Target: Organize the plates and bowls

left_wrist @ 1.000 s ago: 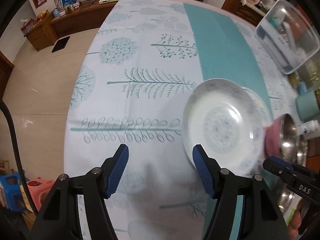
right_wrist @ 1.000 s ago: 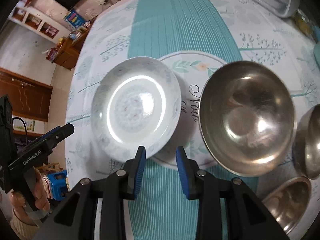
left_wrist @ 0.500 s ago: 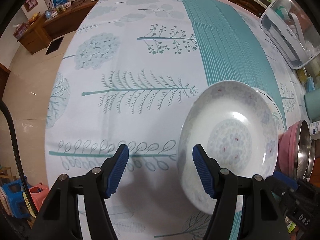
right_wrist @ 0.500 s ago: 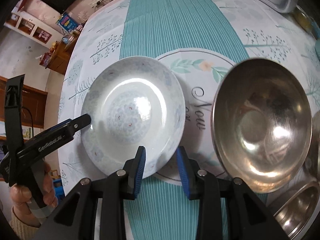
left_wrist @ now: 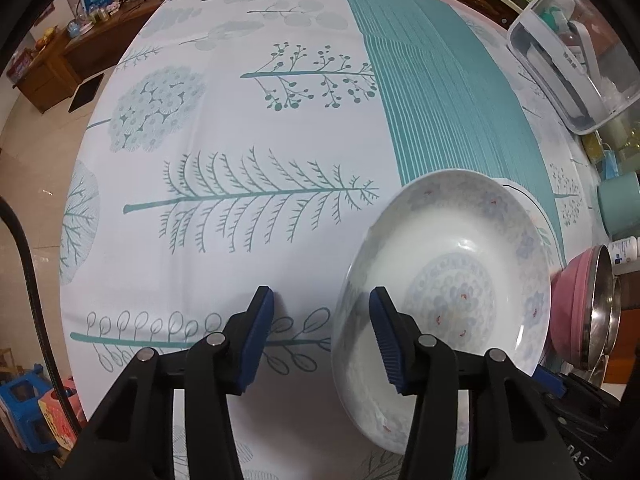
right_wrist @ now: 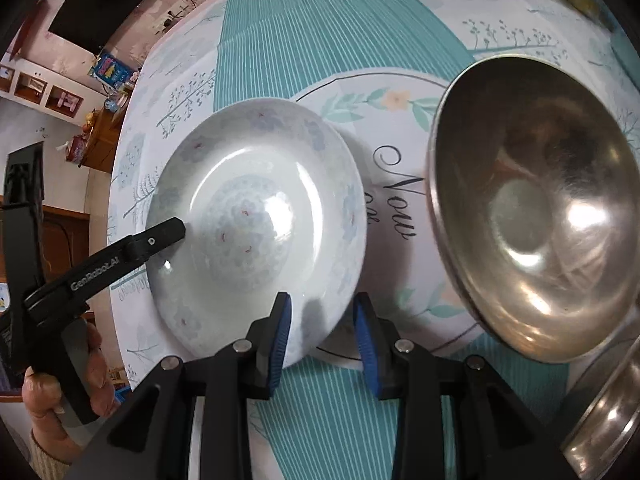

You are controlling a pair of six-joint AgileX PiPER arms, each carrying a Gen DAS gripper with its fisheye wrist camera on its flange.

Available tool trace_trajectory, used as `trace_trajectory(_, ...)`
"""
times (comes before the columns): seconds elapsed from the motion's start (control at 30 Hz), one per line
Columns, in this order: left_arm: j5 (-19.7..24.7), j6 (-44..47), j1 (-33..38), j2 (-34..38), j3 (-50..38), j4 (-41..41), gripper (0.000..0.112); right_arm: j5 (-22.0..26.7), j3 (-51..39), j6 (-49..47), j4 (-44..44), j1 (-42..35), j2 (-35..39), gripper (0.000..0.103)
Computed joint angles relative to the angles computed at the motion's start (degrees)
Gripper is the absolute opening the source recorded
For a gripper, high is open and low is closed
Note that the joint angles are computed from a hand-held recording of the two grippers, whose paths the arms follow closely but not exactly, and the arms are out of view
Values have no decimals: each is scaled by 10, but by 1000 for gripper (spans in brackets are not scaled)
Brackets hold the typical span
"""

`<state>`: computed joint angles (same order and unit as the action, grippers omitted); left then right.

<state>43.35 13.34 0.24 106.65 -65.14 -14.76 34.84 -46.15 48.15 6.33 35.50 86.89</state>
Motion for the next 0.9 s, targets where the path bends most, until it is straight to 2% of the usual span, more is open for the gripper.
trace_trajectory(0.17,9,14,2,7,-11,-19,42,-16,-4,28,-24,3,13,29)
trace_trajectory(0.27,11,35,11,5,-11,-33,37,-9,-6,54,-53,9,12,19)
trace_trajectory(0.37,17,49,14,13,-19,-63,26,-20,9,42,-47,5,2,15)
trace_trajectory(0.4,23,56,16,14,-20,-76,18,-23,14,34,-41,3,-3,14)
trace_trajectory(0.57,10,77,6,-1,6,-72,15,-22,29,25,-47,12,-16,14)
trace_trajectory(0.73,39,138,35,-37,60,-105,11,-15,65,-27,-8,15,-55,14)
trace_trajectory(0.9,70,198,64,-99,143,-120,11,17,98,-87,36,39,-110,14)
